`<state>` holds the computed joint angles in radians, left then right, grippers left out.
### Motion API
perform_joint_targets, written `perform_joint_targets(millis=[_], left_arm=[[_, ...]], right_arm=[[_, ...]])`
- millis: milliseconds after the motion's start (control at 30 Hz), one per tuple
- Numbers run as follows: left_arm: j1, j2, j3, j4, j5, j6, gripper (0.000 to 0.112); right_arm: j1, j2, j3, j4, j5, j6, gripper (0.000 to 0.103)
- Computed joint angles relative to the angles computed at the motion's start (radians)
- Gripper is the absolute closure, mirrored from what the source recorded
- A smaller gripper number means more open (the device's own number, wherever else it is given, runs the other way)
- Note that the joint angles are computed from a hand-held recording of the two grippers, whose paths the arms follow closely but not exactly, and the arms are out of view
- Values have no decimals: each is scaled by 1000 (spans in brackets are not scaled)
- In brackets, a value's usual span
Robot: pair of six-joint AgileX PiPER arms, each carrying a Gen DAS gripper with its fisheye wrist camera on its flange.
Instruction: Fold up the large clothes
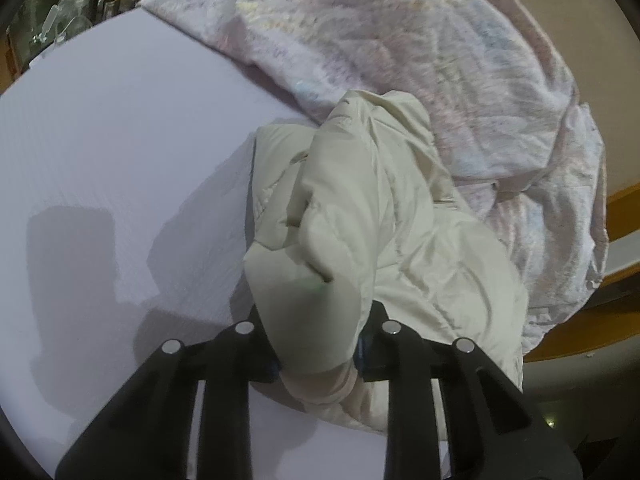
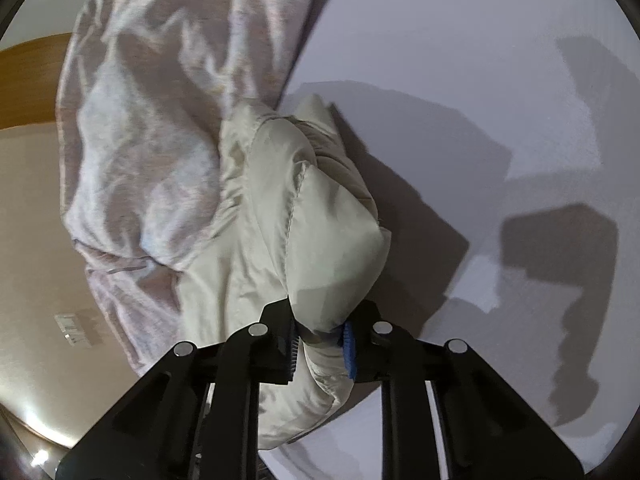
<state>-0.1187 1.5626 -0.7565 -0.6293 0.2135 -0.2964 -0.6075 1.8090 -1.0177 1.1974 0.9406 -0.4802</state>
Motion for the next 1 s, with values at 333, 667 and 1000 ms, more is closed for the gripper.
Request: perform_joint_targets(millis=[333,667,1000], left_arm=[[75,-268,153,159,108,-99,88],[229,-573,384,139,255,-4,87],[174,-572,444,323,230,-218,51]], right_arm=[[-24,-118,83,-92,132,-7,85],[-102,-225,314,-158,163,-114,86],[-25,-402,303,-432,-3,60,51]])
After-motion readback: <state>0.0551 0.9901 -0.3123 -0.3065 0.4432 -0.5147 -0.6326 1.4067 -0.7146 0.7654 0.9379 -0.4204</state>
